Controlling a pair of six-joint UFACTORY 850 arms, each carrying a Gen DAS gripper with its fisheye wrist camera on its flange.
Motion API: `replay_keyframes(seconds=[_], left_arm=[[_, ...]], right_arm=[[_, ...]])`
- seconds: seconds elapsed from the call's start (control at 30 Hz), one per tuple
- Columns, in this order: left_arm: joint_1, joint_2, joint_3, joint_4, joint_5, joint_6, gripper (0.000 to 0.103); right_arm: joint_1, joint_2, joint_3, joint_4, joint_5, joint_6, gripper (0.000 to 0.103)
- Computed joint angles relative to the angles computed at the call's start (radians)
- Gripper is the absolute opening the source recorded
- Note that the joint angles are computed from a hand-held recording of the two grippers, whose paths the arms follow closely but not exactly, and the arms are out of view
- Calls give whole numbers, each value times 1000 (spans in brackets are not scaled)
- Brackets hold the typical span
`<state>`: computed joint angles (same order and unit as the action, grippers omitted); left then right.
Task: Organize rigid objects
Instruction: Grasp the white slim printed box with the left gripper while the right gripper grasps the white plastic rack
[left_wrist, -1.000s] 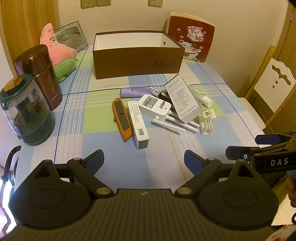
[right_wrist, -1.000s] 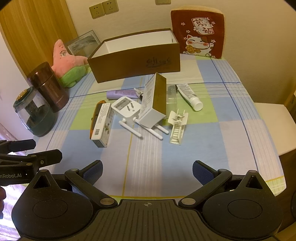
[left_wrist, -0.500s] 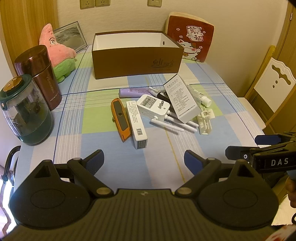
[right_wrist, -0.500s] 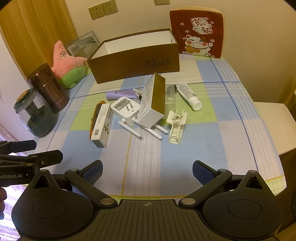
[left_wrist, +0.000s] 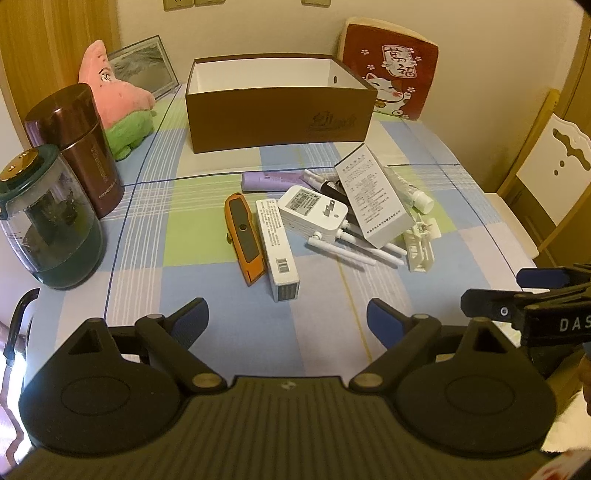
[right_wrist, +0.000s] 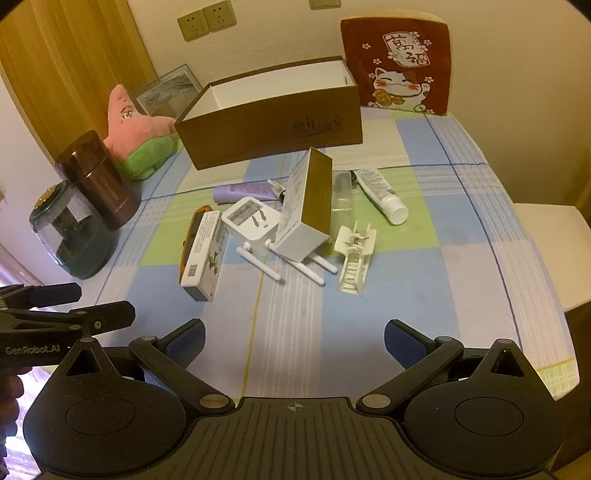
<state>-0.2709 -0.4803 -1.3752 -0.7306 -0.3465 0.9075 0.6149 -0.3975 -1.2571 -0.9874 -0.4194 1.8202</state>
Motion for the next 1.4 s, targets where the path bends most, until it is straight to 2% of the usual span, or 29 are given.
replay_keyframes(seconds=[0.17,0.23,0.47,0.8,1.1,1.13,1.27,1.4], left_arm=[[-9,-35,-39,40,0,-49,90],[-13,-51,-59,65,-3,-80,89],[-31,-106,-125,168,-16,-198,87],[-58,-200,-238,325,-44,-379,81],[-75,-297,-362,446,-81,-507,70],[-75,-307,-375,452,-87,-512,67],[-79,-346,-423,494,-109,-552,66],[-82,-376,-460,524,-123,-578,66]], right_arm=[[-24,-6,2,-64,42,31,100],[-36,-10,-1,-73,61,29,95],[-78,-22,0,-63,115,16,88],[-139,-53,-9,44,155,-140,83],[-185,-128,-65,143,165,-300,63],[-189,-138,-75,165,164,-328,62],[-202,-177,-113,255,159,-448,58],[-210,-209,-144,287,152,-496,56]])
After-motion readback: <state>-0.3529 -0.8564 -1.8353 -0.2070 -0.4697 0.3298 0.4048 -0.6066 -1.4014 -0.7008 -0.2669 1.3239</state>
